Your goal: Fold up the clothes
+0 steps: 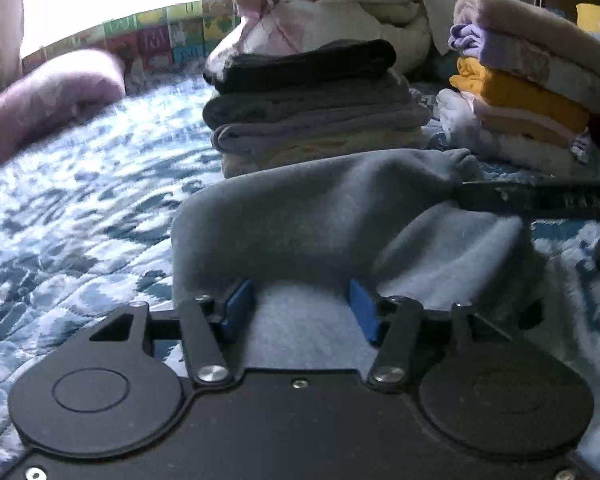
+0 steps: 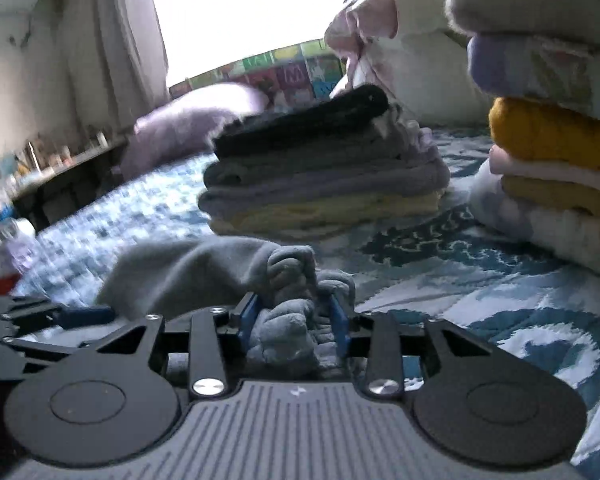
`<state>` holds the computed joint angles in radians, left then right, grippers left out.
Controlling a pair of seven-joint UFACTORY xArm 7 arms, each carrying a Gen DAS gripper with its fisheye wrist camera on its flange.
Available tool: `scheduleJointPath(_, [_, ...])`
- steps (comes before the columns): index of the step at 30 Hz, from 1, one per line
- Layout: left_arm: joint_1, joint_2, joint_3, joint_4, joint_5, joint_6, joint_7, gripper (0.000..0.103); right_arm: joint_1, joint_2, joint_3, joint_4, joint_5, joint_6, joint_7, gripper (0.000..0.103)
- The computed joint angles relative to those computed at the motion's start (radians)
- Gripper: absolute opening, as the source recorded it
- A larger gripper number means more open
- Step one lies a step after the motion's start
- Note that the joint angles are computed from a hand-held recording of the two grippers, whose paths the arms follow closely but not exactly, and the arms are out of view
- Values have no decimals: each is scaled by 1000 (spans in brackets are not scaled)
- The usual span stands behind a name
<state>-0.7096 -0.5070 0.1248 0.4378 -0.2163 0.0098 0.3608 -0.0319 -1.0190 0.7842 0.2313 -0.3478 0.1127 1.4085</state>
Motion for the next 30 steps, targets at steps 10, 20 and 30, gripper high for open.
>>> scheduleJointPath(10, [55,-309,162,-36,-234,328,-92,74,208,-90,-194,-144,150,-94,191,85])
scheduleJointPath(20, [56,-206,233,38,-496,451,-64,75,308,29,-311,-67,186,7,57,96])
scheduleJointPath(30, [27,-58,182,88,-762,405,76,76,224,216,-284,10,201,-18,-3,92])
